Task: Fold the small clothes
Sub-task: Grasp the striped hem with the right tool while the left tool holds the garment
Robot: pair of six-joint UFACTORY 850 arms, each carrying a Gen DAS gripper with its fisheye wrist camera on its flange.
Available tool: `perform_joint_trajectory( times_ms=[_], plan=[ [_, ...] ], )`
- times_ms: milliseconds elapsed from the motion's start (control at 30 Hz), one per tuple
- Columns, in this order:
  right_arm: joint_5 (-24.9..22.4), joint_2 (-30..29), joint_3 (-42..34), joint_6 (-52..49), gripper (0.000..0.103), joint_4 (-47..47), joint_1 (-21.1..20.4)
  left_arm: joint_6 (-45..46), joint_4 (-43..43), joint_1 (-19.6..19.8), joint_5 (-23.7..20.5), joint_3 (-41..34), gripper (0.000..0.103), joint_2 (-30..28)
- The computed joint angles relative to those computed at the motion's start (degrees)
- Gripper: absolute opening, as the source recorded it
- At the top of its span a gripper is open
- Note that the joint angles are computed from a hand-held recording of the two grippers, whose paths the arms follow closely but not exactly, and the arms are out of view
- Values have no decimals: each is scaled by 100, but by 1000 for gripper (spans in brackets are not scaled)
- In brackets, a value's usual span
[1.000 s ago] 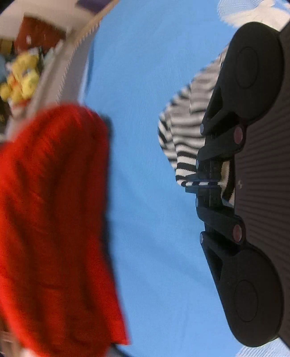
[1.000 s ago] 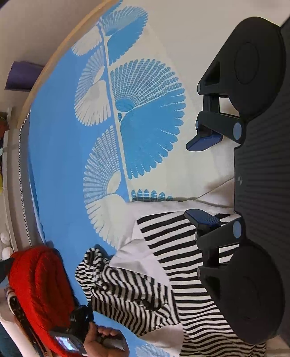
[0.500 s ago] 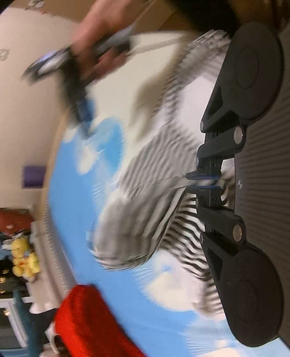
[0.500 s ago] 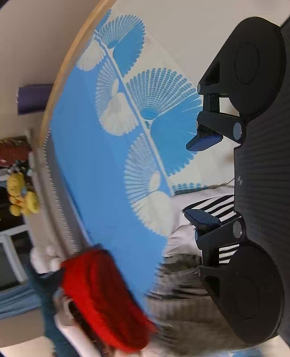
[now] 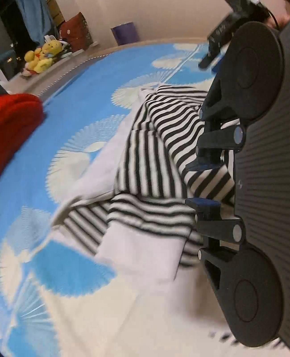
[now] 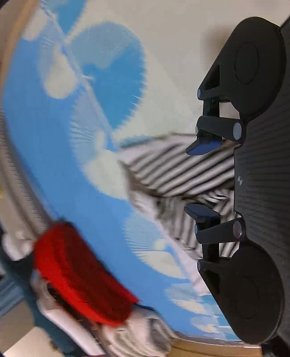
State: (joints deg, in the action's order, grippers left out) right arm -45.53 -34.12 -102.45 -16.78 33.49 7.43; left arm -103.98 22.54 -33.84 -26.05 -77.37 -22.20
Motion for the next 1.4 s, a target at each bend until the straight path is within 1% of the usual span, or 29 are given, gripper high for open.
perform_joint_trajectory(
  times_ms=[33, 67, 100, 133, 167, 200, 300, 400, 467, 500, 533, 567, 633, 733, 767, 800, 833, 867, 933, 1000, 1033, 1067, 1133, 1200, 1267, 1300, 1367, 1400],
  plan=[
    [-91, -57, -42, 41, 52, 8, 29, 259, -159, 29, 82, -56, 37, -73],
    [-170, -99, -62, 41, 52, 84, 56, 460, -255, 15, 124, -27, 42, -75],
    [-283, -151, -103, 3, 52, 235, 77, 643, -357, -38, 37, -88, 52, -112],
    [-415, -207, -145, -81, 52, 408, 80, 788, -452, -107, -75, -206, 55, -205],
    [-584, -271, -194, -161, 52, 598, 80, 1122, -689, -100, -135, -277, 55, -272],
    [-752, -353, -258, -209, 52, 765, 93, 1248, -767, -102, -167, -314, 55, -316],
    [-1215, -643, -500, -8, 52, 947, 173, 913, -628, -111, -68, -162, 55, -273],
    [-1356, -820, -614, 376, 52, 869, 306, 448, -367, -61, -21, 33, 55, -138],
    [-1339, -853, -611, 477, 51, 762, 398, 202, -238, -25, 8, 124, 54, -70],
    [-1293, -854, -600, 469, 46, 681, 447, 95, -171, -12, 7, 145, 54, -45],
    [-1248, -839, -554, 350, 22, 731, 463, -22, -77, -6, 5, 165, 54, -16],
    [-1230, -816, -504, 191, 1, 904, 450, -96, -14, 1, 17, 175, 54, -7],
    [-1155, -689, -289, -98, 1, 1708, 280, -181, 32, 16, 28, 174, 54, 13],
    [-929, -369, 184, -969, 1, 3506, -93, -258, 60, 30, 96, 193, 54, 49],
    [-830, -274, 269, -1249, 1, 3898, -220, -270, 48, 28, 133, 201, 54, 51],
    [-787, -251, 247, -1344, 1, 4049, -345, -269, 24, 23, 180, 219, 54, 60],
    [-763, -280, 168, -1199, 1, 3960, -433, -244, -25, 19, 255, 222, 54, 45],
    [-811, -375, 6, -823, 1, 3632, -515, -175, -95, 21, 337, 223, 54, 28],
    [-946, -607, -272, -78, 1, 2464, -535, 119, -405, 22, 508, 207, 55, -30],
    [-981, -702, -429, 689, 1, 1297, -500, 530, -890, 21, 547, 132, 55, -136],
    [-1035, -737, -492, 942, 1, 970, -493, 801, -1173, 20, 483, 61, 56, -209],
    [-1071, -754, -518, 963, 1, 882, -491, 1147, -1497, 20, 293, -62, 57, -309],
    [-1062, -732, -485, 803, 4, 922, -446, 1481, -1793, 2, -85, -275, 57, -481],
    [-1093, -710, -501, 731, 10, 878, -387, 1488, -1811, -25, -133, -320, 56, -553],
    [-1215, -773, -626, 710, 34, 931, -384, 1380, -1709, -45, -127, -343, 56, -593],
    [-1240, -786, -640, 681, 37, 952, -379, 1387, -1694, -51, -131, -365, 53, -614],
    [-1202, -810, -692, 708, 38, 767, -308, 1434, -1688, -74, -167, -432, 36, -658],
    [-1164, -781, -665, 734, 38, 631, -278, 1466, -1693, -83, -175, -453, 11, -664]
  ],
)
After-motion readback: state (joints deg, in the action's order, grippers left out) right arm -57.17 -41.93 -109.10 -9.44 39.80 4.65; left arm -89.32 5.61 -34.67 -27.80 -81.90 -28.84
